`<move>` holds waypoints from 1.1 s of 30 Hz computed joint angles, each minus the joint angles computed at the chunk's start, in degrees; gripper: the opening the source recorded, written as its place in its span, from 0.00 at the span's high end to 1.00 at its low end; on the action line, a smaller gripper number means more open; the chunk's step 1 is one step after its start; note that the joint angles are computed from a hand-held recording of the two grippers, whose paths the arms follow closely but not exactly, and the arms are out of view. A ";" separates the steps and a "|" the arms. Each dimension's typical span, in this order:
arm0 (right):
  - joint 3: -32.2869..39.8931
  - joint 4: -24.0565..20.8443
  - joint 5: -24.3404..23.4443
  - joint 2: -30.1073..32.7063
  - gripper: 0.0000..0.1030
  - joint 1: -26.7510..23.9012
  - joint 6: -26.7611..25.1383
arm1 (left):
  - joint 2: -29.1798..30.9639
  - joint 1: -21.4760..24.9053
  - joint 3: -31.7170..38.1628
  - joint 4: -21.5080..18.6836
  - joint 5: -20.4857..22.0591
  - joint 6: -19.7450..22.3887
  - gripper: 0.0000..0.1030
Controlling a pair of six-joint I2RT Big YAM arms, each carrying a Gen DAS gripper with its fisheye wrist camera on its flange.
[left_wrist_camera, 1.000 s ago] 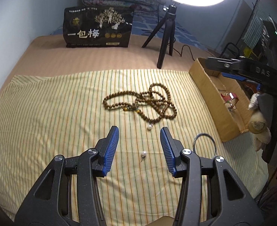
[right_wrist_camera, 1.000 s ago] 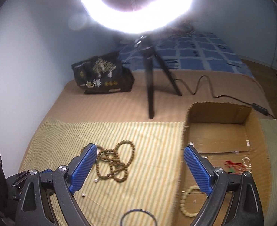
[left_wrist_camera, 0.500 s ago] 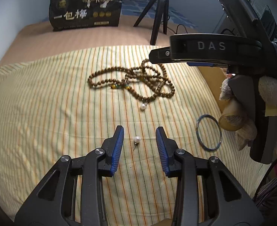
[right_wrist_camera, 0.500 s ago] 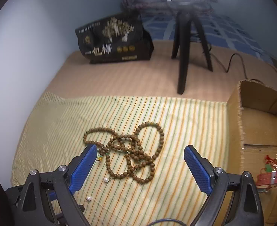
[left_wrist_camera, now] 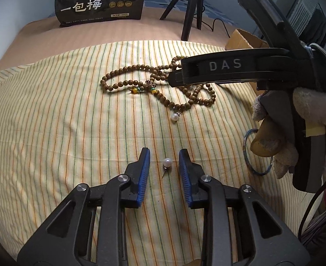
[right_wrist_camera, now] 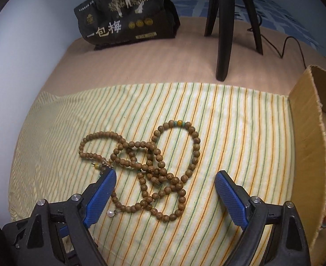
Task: Organize jewelry
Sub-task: 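Close the left tool on a loose pearl while the right tool approaches the brown bead strand, then close the right tool on the brown bead strand and lift it while the left tool holds the pearl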
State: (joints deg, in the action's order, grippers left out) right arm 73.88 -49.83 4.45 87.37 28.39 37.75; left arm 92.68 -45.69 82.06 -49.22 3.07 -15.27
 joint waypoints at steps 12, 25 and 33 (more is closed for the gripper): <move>3.78 -3.88 6.74 3.87 0.17 1.81 -2.00 | 0.67 -0.80 -0.34 1.15 -2.69 2.01 0.86; 2.94 -2.34 7.79 2.40 0.83 3.04 -3.95 | -0.35 -0.96 -1.01 1.56 -4.00 2.45 0.94; 2.09 0.14 5.93 -0.87 0.90 3.20 -4.51 | -2.56 -0.44 -1.62 2.37 -3.37 1.84 0.94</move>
